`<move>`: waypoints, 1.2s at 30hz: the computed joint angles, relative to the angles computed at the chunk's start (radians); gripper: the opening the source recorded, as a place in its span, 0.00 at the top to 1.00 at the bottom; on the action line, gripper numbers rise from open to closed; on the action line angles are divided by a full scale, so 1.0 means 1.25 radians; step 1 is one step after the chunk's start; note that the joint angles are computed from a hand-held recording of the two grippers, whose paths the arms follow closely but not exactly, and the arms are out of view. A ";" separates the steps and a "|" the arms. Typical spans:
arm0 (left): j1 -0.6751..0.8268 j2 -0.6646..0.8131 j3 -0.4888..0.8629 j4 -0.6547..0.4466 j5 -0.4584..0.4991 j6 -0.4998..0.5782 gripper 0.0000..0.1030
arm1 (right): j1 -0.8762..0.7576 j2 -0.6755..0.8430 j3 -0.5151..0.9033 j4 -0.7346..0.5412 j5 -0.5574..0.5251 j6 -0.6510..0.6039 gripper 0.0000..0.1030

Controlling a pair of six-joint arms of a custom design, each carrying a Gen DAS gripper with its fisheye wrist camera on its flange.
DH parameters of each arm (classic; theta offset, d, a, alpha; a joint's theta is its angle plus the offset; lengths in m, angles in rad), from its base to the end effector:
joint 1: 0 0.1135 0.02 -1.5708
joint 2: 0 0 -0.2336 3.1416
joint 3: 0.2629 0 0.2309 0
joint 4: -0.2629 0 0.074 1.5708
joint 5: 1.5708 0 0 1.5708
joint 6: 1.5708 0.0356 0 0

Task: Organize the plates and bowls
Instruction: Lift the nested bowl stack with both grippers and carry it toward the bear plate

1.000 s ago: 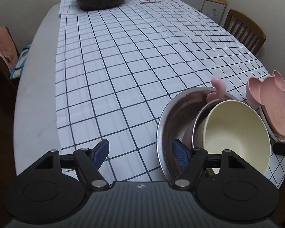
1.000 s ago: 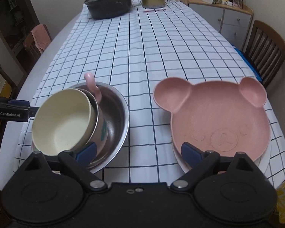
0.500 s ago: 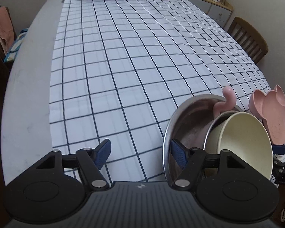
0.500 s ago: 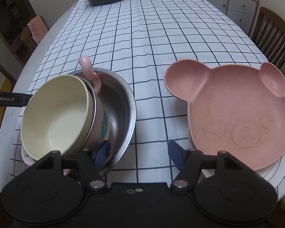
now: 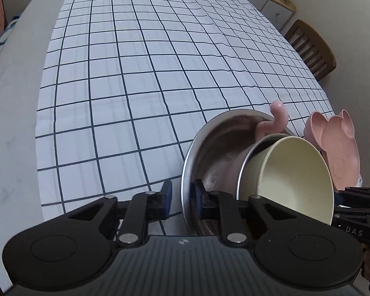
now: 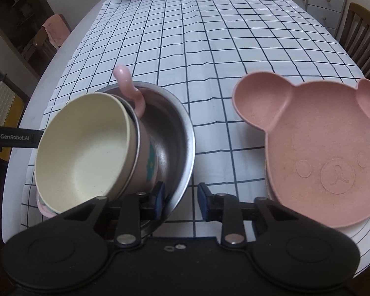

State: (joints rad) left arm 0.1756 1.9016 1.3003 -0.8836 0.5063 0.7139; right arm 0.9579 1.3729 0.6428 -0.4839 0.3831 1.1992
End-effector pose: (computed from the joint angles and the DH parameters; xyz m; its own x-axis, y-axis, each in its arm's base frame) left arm 0.3208 0.0394 0.1530 -0.8147 0.4370 -0.3812 0.5578 0.7703 -0.3090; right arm 0.1361 0.1703 0.1383 -0.8326 0.3183 -0.4532 0.2540 0.9467 0.1983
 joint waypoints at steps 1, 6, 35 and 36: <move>-0.001 -0.003 -0.003 -0.001 0.001 -0.001 0.89 | 0.000 0.003 0.003 0.003 -0.003 -0.005 0.77; 0.002 -0.015 -0.012 0.007 -0.002 -0.014 0.90 | -0.006 0.012 0.010 0.001 -0.009 -0.018 0.82; 0.010 -0.208 -0.072 -0.077 0.007 -0.067 0.90 | 0.041 -0.153 0.034 -0.183 -0.006 0.021 0.86; 0.004 -0.218 -0.072 -0.082 0.005 -0.072 0.90 | 0.044 -0.167 0.035 -0.197 -0.004 0.026 0.86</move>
